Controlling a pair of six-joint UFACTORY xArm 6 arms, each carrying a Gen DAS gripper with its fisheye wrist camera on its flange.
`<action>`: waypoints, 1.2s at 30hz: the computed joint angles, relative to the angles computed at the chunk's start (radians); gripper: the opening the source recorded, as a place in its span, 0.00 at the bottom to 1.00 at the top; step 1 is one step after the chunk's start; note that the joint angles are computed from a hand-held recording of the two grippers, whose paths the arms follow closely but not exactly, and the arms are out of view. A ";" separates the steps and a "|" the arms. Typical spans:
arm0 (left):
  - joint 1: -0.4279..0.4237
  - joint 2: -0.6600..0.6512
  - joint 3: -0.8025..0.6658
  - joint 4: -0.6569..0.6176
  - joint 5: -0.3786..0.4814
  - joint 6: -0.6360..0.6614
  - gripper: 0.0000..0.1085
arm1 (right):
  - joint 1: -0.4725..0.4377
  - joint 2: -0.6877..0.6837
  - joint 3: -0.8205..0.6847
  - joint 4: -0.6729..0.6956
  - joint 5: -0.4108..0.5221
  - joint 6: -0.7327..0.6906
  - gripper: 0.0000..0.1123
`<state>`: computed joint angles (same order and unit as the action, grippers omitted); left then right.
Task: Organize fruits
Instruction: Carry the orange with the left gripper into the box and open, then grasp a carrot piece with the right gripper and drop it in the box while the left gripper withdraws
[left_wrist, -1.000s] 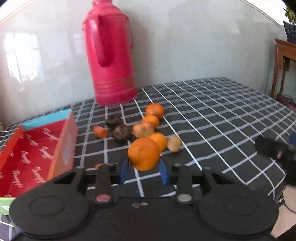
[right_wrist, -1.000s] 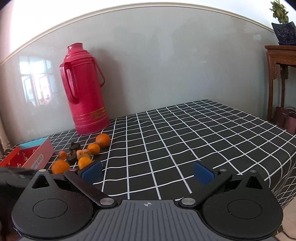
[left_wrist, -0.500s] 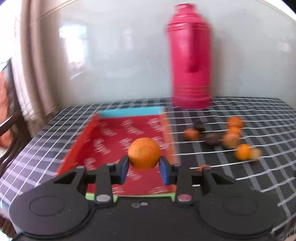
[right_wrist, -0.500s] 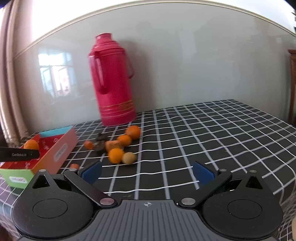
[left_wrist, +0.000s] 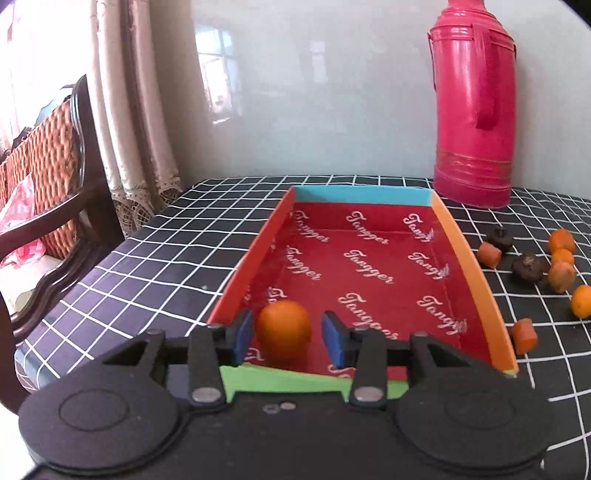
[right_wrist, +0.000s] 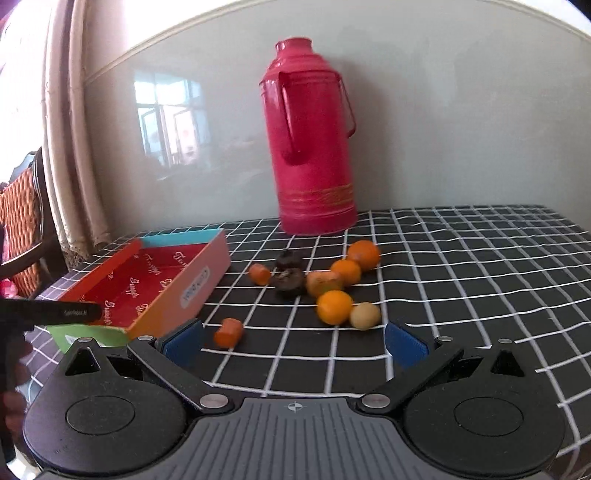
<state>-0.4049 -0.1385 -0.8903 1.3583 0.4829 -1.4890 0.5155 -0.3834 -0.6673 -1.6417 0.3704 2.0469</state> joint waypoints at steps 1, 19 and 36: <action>-0.004 -0.002 0.000 0.003 0.009 -0.003 0.35 | -0.014 0.014 -0.013 -0.028 -0.030 0.023 0.92; 0.083 -0.059 0.049 0.158 -0.160 -0.171 0.55 | -0.057 0.312 -0.271 -0.072 -0.164 -0.012 0.92; 0.097 -0.211 0.156 0.249 -0.012 -0.270 0.81 | -0.037 0.399 -0.311 0.226 -0.151 -0.270 0.45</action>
